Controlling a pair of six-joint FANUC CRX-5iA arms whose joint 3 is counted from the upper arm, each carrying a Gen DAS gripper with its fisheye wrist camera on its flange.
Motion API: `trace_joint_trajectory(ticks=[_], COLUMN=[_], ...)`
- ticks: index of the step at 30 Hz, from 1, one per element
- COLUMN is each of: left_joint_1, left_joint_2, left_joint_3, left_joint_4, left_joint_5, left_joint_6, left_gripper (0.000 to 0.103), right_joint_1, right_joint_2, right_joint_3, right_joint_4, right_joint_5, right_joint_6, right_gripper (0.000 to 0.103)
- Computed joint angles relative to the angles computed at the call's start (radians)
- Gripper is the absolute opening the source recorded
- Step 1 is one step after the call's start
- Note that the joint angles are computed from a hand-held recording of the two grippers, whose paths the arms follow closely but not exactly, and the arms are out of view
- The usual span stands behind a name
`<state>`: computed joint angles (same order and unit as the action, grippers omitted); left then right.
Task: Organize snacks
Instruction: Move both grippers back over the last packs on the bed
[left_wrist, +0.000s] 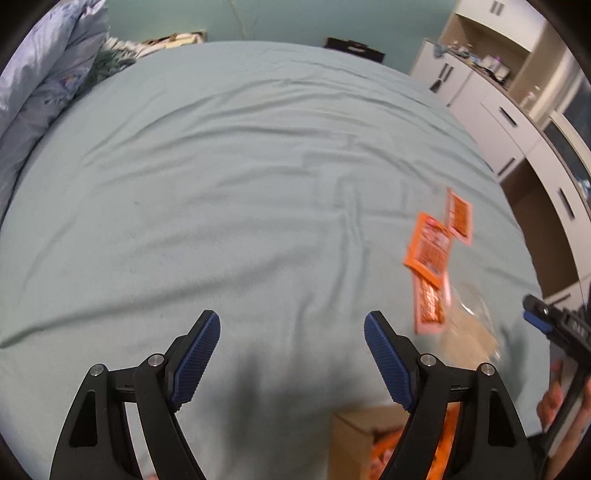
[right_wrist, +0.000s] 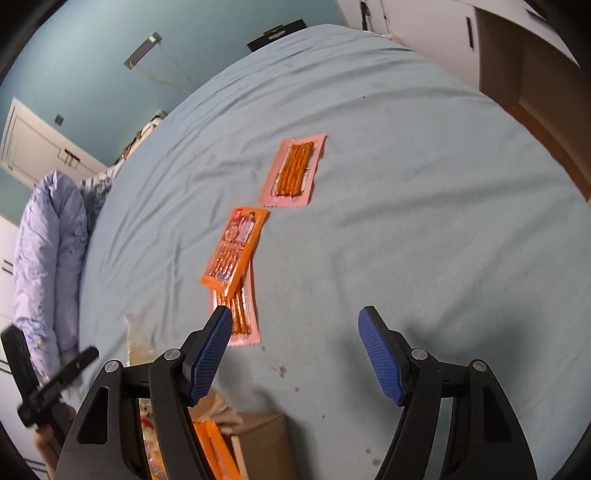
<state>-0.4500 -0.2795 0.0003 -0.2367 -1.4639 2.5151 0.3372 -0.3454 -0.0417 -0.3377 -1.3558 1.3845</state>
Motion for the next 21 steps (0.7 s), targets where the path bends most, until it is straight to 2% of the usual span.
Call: trace_joint_trajectory(ticks=[3, 12, 18, 21], left_joint_1=[0.057, 0.088, 0.111, 0.123], left_joint_2=[0.006, 0.052, 0.09, 0.135], left_joint_3=[-0.027, -0.025, -0.019, 0.003], left_joint_4=[0.035, 0.06, 0.1, 0.111], left_joint_5=[0.026, 0.059, 0.104, 0.117], left_joint_6=[-0.028, -0.087, -0.152, -0.2], left_gripper=[0.081, 0.081, 0.081, 0.081], right_joint_1=[0.039, 0.091, 0.07, 0.066], right_joint_2=[0.008, 0.095, 0.149, 0.183], right_joint_3=[-0.012, 0.006, 0.04, 0.058], right_joint_4=[0.049, 0.086, 0.044, 0.03], right_joint_5=[0.028, 0.061, 0.058, 0.018], right_joint_6=[0.0, 0.006, 0.021, 0.015], right_gripper=[0.07, 0.07, 0.07, 0.07])
